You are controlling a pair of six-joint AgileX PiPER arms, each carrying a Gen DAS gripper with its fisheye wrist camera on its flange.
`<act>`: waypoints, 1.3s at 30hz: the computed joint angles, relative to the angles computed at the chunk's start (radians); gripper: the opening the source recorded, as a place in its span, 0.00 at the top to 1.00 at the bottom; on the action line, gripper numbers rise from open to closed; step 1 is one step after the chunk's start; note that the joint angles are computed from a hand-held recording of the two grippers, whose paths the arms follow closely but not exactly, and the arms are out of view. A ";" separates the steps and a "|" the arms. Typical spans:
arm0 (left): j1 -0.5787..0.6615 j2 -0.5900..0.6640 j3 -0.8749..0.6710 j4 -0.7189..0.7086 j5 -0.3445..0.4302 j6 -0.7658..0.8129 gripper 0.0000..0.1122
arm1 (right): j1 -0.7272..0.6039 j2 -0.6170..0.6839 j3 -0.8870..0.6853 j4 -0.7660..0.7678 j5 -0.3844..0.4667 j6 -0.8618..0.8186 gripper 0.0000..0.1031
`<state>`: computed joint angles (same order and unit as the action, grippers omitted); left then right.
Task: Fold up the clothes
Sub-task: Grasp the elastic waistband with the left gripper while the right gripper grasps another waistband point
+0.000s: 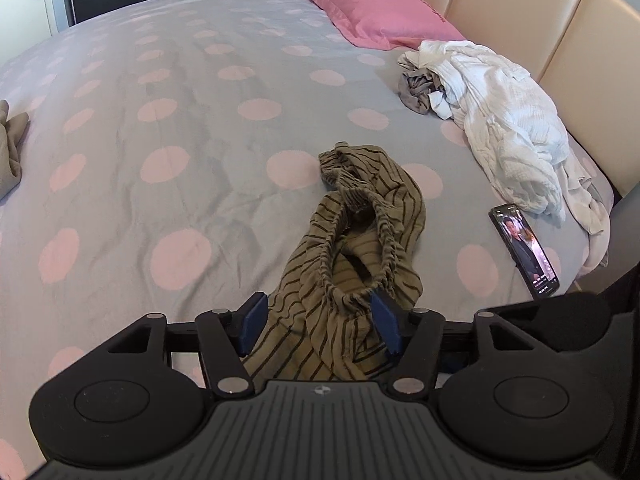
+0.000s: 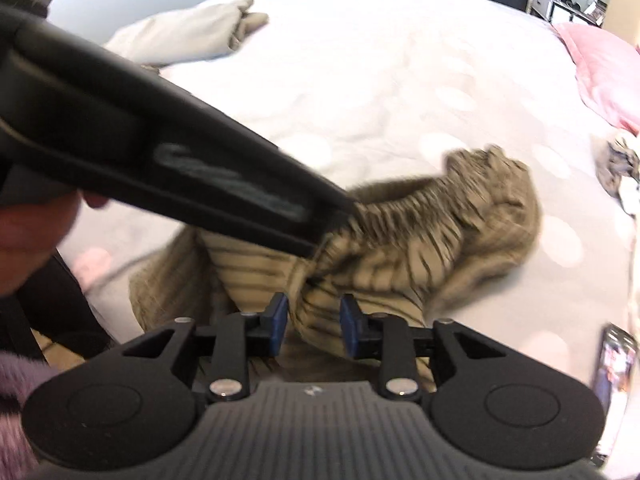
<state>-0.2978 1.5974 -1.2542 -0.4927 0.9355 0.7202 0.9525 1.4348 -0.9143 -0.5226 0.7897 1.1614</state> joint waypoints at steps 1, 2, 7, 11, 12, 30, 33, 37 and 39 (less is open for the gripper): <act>0.001 -0.002 0.001 -0.006 0.005 0.005 0.50 | -0.004 -0.018 0.001 0.031 0.023 -0.036 0.66; 0.002 -0.004 0.005 -0.015 0.011 0.015 0.50 | -0.007 -0.035 0.002 0.061 0.048 -0.070 0.66; -0.017 0.018 -0.001 -0.049 0.045 -0.004 0.49 | -0.025 -0.101 -0.012 0.098 0.183 -0.208 0.59; -0.068 0.054 -0.018 0.013 0.017 -0.126 0.49 | -0.149 -0.099 -0.028 0.090 0.222 -0.343 0.57; -0.075 0.065 -0.024 0.021 0.014 -0.148 0.49 | -0.199 -0.098 -0.020 0.090 0.210 -0.381 0.57; -0.053 0.225 -0.126 0.101 0.033 -0.244 0.91 | -0.836 0.258 -0.209 0.502 -0.129 -0.857 0.79; -0.032 0.219 -0.136 0.101 0.028 -0.224 0.93 | -0.838 0.263 -0.216 0.509 -0.119 -0.849 0.93; 0.005 0.203 -0.175 0.133 0.013 -0.193 0.93 | -0.785 0.194 -0.203 0.358 -0.096 -0.694 0.94; 0.026 0.189 -0.217 0.160 0.002 -0.182 0.94 | -0.752 0.144 -0.199 0.277 -0.086 -0.625 0.95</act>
<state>-0.2715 1.7862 -1.4707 -0.3325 0.9373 0.5383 0.2002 1.5784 -1.1132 -0.2458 0.7041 0.5363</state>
